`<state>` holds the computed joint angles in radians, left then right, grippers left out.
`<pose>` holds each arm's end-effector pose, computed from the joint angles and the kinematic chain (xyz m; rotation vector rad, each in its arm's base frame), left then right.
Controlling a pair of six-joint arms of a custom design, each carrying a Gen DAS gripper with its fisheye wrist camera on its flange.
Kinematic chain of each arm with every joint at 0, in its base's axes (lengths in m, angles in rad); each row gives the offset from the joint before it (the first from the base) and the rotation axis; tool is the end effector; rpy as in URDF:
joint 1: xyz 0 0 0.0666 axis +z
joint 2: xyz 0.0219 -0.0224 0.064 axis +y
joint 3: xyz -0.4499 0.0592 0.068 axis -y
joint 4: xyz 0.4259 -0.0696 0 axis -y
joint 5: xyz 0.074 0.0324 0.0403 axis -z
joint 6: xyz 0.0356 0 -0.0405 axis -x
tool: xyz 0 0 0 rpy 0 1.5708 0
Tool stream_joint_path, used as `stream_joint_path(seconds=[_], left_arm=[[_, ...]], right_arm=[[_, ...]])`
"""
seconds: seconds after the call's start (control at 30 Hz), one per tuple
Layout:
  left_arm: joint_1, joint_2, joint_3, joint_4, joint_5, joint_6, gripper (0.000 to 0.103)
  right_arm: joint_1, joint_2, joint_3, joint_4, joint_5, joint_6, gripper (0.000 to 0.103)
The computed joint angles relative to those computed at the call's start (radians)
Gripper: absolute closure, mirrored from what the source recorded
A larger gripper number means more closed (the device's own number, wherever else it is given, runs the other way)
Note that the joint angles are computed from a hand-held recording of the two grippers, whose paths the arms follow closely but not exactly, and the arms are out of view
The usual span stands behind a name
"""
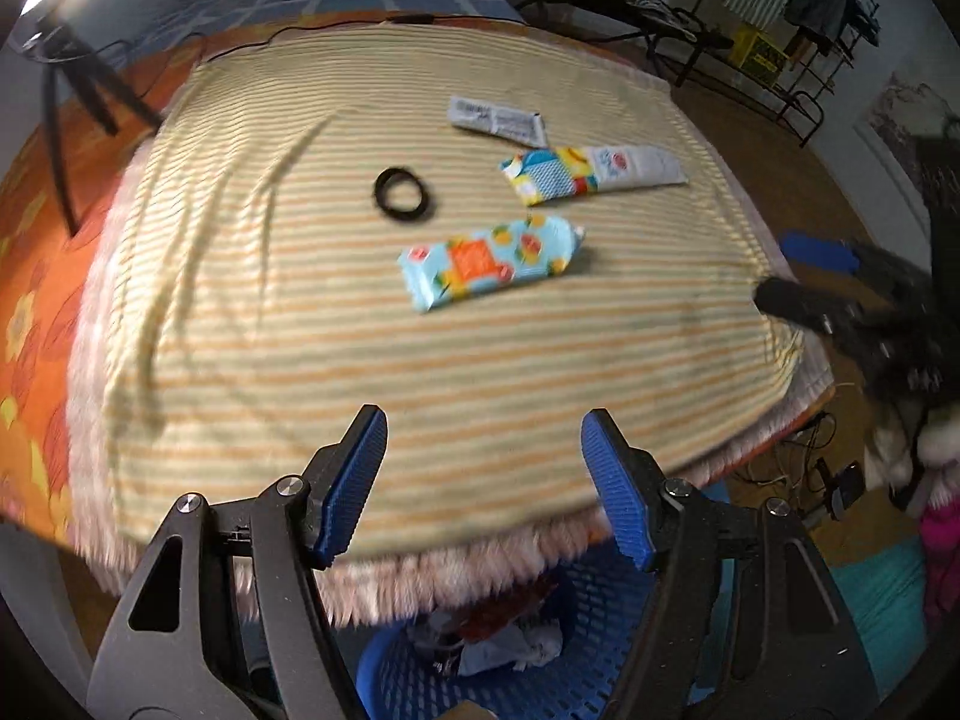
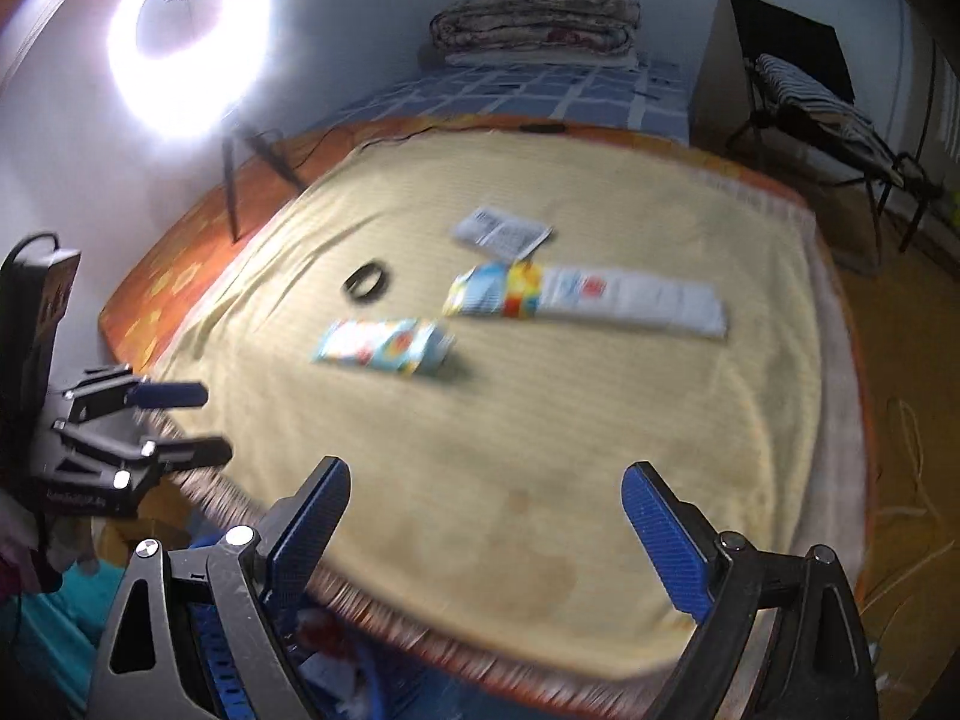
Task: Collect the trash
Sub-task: 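Move both tools back over the bed toward the two tubes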
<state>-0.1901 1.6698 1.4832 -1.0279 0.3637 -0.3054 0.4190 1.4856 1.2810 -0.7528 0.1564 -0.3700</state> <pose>0.5767 -0.1243 0.3920 0.7568 2.6234 -0.4726 0.4875 0.2106 0.4087 0.0008 2.5155 0.1242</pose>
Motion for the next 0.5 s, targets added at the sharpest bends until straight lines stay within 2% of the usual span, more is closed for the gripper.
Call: stream_joint_path(seconds=[0.17, 0.33, 0.5], left_arm=[[-0.023, 0.066, 0.084, -0.038, 0.029, 0.018, 0.034], [-0.036, 0.129, 0.164, -0.059, 0.052, 0.045, 0.034], [-0.039, 0.198, 0.247, -0.085, 0.078, 0.092, 0.034]], right_arm=[[-0.090, 0.078, 0.098, -0.021, -0.052, 0.045, 0.010], [-0.158, 0.160, 0.181, -0.015, -0.151, 0.016, 0.013], [-0.169, 0.237, 0.258, -0.045, -0.148, 0.038, 0.013]])
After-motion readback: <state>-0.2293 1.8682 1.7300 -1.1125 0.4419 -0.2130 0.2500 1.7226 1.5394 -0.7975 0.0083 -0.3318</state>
